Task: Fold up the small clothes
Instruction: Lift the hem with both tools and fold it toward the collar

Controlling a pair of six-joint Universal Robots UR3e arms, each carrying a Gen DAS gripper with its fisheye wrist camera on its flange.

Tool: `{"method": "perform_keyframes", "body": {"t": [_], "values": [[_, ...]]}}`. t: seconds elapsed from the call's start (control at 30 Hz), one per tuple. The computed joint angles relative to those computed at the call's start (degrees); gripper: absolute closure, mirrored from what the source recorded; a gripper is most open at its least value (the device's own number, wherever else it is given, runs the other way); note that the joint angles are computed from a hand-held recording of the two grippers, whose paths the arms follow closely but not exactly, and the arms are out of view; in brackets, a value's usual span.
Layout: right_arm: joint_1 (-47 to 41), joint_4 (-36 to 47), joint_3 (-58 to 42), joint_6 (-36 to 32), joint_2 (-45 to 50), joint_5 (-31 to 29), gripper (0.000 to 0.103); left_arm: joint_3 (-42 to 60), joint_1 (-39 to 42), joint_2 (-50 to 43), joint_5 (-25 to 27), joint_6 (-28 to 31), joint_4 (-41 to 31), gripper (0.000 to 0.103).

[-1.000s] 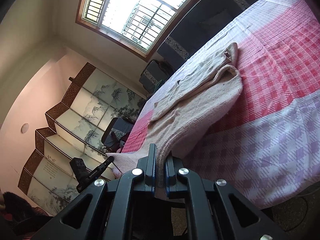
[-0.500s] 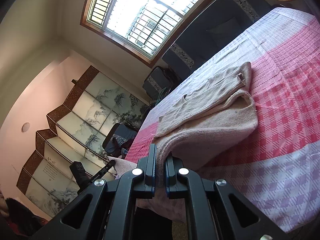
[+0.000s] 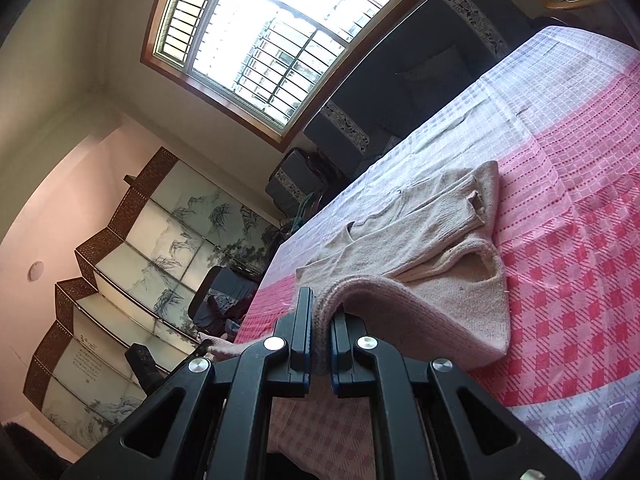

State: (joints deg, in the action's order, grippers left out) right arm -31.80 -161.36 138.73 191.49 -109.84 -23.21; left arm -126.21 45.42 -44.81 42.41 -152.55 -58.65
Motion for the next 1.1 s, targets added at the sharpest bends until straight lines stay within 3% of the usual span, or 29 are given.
{"method": "perform_keyframes", "body": {"t": [0.17, 0.4, 0.67, 1.1], "values": [[3.7, -12.2, -5.5, 7.2, 12.7, -4.1, 0.096, 1.8, -10.7, -14.9, 8.9, -11.5, 20.1, 0.099], [8.8, -17.3, -18.7, 12.1, 28.3, -9.7, 0.096, 11.6, -21.4, -35.2, 19.7, -21.5, 33.9, 0.099], [12.3, -17.0, -35.0, 16.6, 42.1, -13.3, 0.096, 28.0, -30.4, -54.0, 31.0, -25.9, 37.8, 0.099], [14.1, -17.0, -55.5, 26.0, 61.5, -16.8, 0.096, 56.0, -37.5, -77.5, 42.4, -26.8, 34.7, 0.099]]}}
